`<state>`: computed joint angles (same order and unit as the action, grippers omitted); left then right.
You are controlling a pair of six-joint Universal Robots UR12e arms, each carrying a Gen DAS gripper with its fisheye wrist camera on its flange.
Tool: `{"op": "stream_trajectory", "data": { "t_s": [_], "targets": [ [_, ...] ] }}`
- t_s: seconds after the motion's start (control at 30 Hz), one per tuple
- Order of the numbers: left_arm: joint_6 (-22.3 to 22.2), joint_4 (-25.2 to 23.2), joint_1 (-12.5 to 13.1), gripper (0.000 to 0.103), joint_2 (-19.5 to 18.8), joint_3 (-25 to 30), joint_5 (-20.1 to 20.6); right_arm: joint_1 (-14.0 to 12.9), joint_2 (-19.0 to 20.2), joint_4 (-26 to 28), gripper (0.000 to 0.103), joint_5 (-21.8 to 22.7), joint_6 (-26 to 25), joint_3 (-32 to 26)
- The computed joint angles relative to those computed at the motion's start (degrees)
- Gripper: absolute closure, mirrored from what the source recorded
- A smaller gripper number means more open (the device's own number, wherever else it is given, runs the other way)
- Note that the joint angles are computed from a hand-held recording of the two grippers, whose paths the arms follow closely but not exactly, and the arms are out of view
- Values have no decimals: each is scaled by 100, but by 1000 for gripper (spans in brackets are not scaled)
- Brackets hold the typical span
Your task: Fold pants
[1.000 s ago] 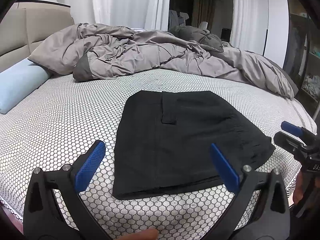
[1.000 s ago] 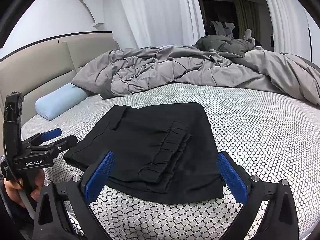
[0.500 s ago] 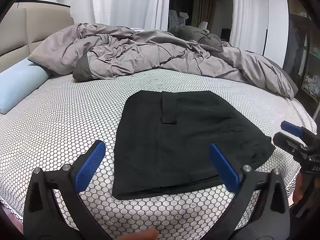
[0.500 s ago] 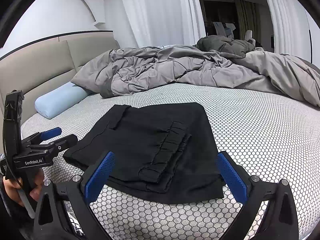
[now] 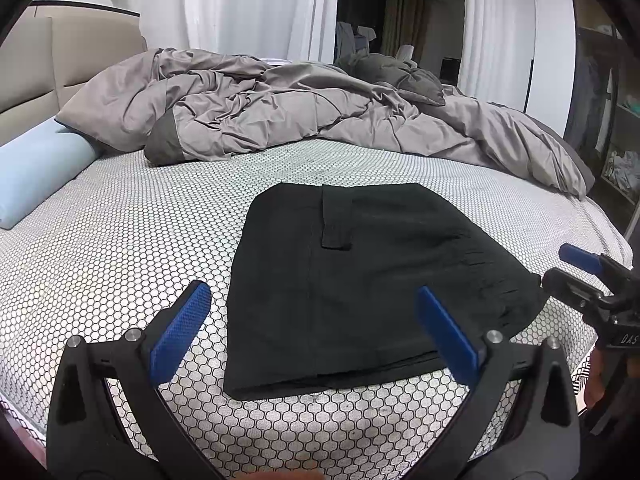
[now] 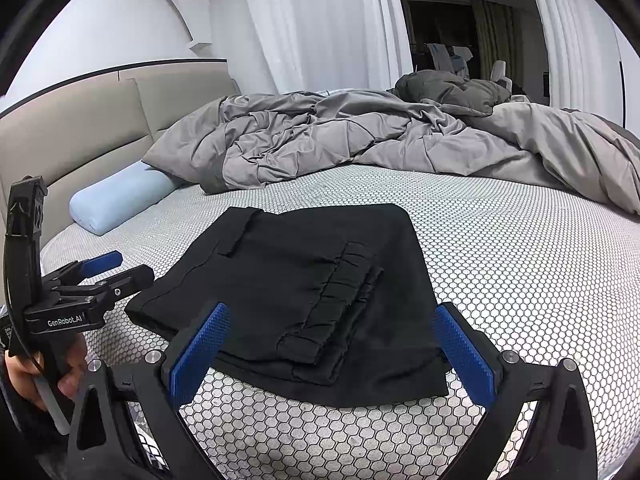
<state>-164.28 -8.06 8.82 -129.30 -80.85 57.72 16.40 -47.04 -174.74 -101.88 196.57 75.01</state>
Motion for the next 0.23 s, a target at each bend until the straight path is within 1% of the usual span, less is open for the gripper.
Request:
{"op": "stream_trajectory", "data": {
  "t_s": [0.23],
  "targets": [
    [-15, 84, -13, 0, 73, -120, 61, -15, -12, -37, 0, 7, -30, 34]
  ]
}}
